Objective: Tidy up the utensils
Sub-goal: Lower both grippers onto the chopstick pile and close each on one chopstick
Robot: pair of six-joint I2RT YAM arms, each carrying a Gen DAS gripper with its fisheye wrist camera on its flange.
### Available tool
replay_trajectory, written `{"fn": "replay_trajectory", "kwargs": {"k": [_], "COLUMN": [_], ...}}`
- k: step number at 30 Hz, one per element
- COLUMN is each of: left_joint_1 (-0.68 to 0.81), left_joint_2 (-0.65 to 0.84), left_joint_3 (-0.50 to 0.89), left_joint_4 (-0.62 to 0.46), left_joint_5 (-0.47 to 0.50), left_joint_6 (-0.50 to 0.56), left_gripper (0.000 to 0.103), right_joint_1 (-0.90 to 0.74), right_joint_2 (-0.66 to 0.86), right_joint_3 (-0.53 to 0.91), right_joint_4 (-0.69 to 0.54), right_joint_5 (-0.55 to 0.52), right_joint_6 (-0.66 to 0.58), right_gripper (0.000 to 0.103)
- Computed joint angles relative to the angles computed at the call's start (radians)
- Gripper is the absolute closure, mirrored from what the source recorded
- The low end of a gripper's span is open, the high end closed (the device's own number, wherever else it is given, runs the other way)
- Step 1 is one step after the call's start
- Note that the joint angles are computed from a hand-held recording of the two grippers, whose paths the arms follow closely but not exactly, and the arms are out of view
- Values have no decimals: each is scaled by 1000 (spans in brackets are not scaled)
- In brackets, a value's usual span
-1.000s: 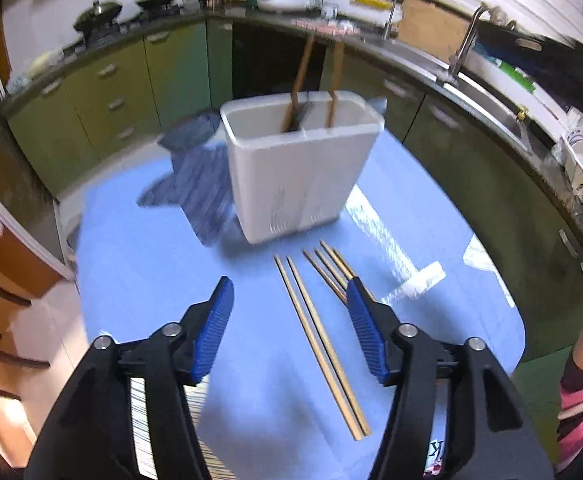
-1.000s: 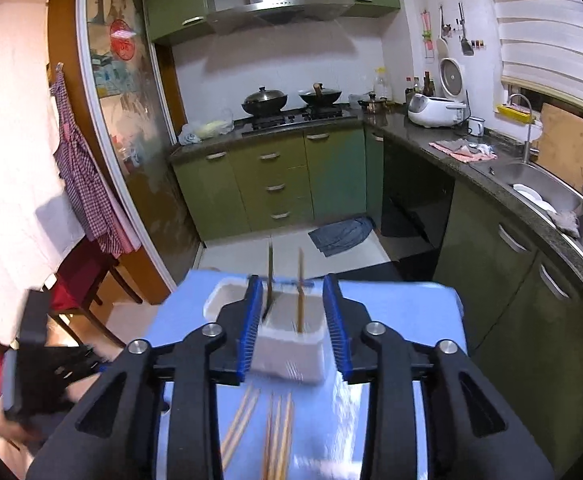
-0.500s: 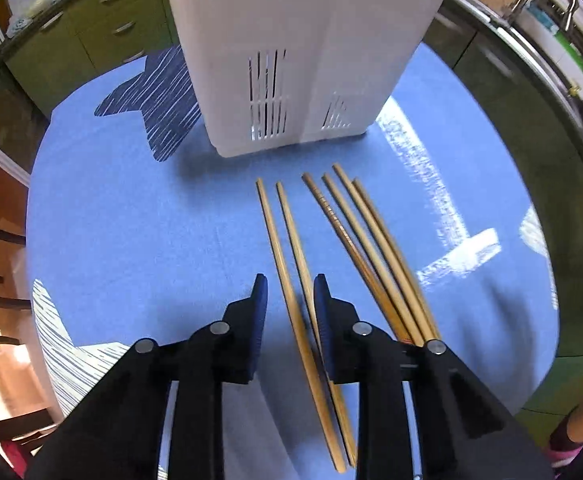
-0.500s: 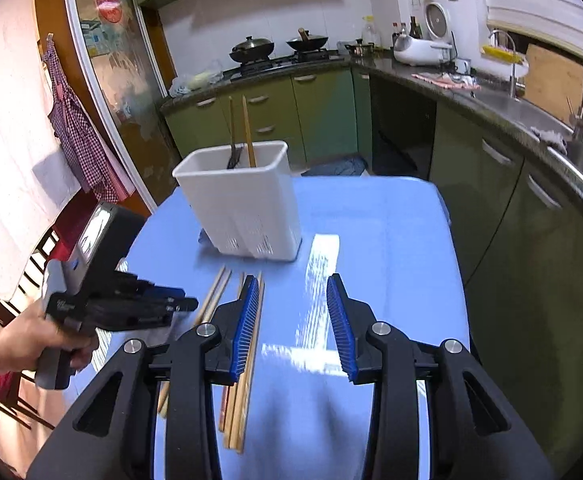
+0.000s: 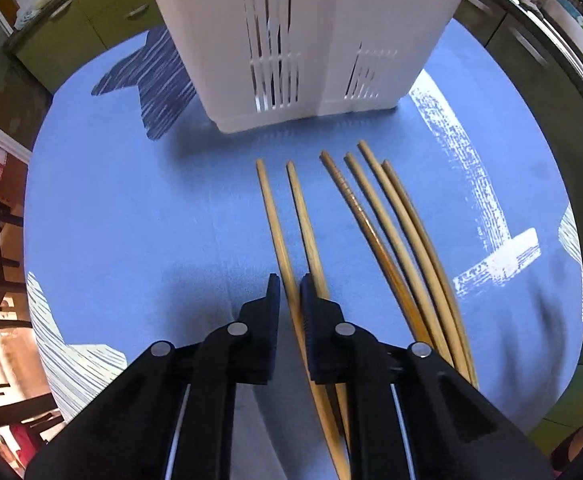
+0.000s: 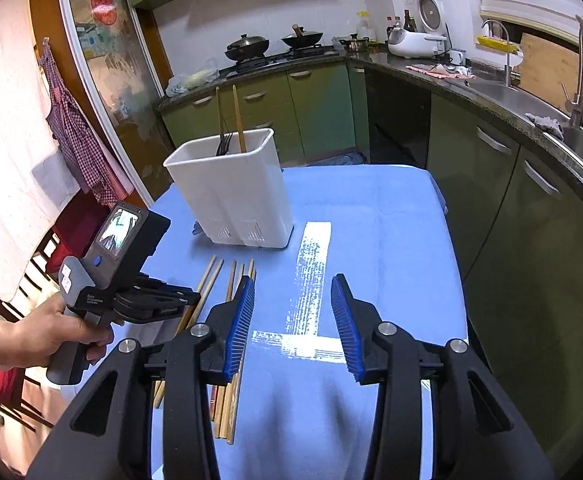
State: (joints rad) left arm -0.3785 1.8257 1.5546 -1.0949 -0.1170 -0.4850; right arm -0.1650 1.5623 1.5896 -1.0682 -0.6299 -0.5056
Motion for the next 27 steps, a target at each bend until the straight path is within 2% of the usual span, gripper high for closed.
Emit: {"fn": "replay_trajectory", "kwargs": {"k": [8,10,14,16,23,27], "left_joint_1": [28,37,81,89,114,82], "left_joint_2": [-54,-98,-196,-255,-424,-495], "left_joint_3": [-71,-111,-167,-196,-251,-283], "left_joint_4": [39,57,83,91,100,112], "left_joint_5": [37,25,30,19,35,0], "left_joint_6": [17,37,72,91,129,123], "left_gripper": [97,96,97,97,97,97], "right_joint_1": [152,202,289,323,393,425], "right_joint_2": [69,121,207,253,368,399], "right_joint_3": [-52,-48,-33,-7,101,121], "right_joint_4": [61,62,70,59,19,23], "right_joint_5": [162,210,285,300,343,397], "right_joint_6": [42,55,86,98,129,141], "right_gripper": [63,69,76,80,80,83]}}
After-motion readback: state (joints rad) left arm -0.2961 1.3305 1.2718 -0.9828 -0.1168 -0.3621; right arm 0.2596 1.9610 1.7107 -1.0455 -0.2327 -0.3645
